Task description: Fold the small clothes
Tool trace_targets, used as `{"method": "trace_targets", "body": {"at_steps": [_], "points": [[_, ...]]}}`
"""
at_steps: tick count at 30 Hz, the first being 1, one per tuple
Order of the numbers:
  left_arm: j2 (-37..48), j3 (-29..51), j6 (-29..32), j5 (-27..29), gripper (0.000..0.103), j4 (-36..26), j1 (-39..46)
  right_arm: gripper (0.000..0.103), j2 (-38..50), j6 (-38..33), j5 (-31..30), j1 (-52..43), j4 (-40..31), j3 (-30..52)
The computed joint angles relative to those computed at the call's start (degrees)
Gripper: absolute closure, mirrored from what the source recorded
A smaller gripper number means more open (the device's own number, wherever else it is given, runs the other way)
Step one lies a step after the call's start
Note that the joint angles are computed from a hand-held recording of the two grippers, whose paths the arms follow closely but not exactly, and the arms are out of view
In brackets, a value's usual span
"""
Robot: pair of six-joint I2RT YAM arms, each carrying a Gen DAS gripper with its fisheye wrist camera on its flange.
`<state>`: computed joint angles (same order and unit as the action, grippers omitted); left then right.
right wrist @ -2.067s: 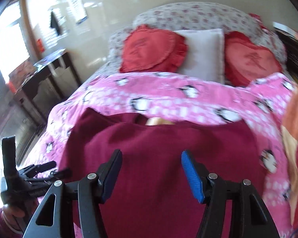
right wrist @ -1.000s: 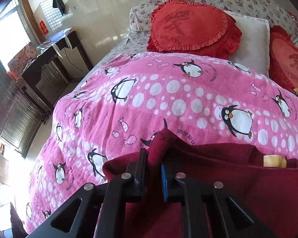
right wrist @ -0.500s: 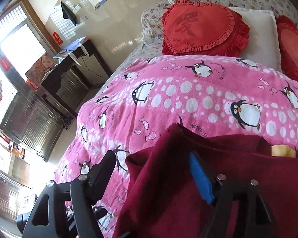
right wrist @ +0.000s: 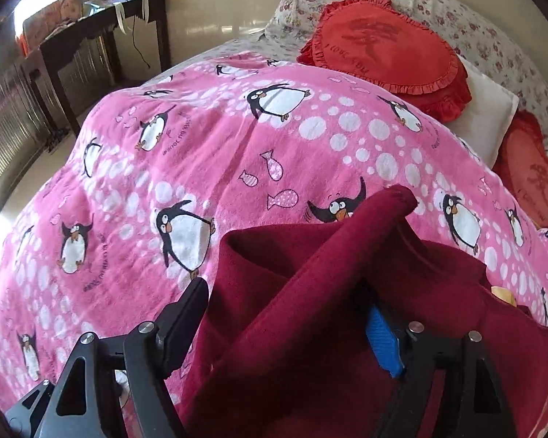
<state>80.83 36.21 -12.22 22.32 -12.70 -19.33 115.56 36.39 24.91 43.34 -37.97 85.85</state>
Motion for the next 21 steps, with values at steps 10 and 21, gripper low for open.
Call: {"method": "trace_targets", "body": {"at_steps": [10, 21], "points": [[5.4, 3.9, 0.8, -0.5, 0.021, 2.5, -2.2, 0.087, -17.2, 0.9, -8.9, -4.5, 14.0, -18.2], [9.4, 6.7, -0.1, -3.6, 0.021, 4.2, -6.0, 0.087, -20.4, 0.9, -10.7, -4.6, 16.3, -21.6]]}}
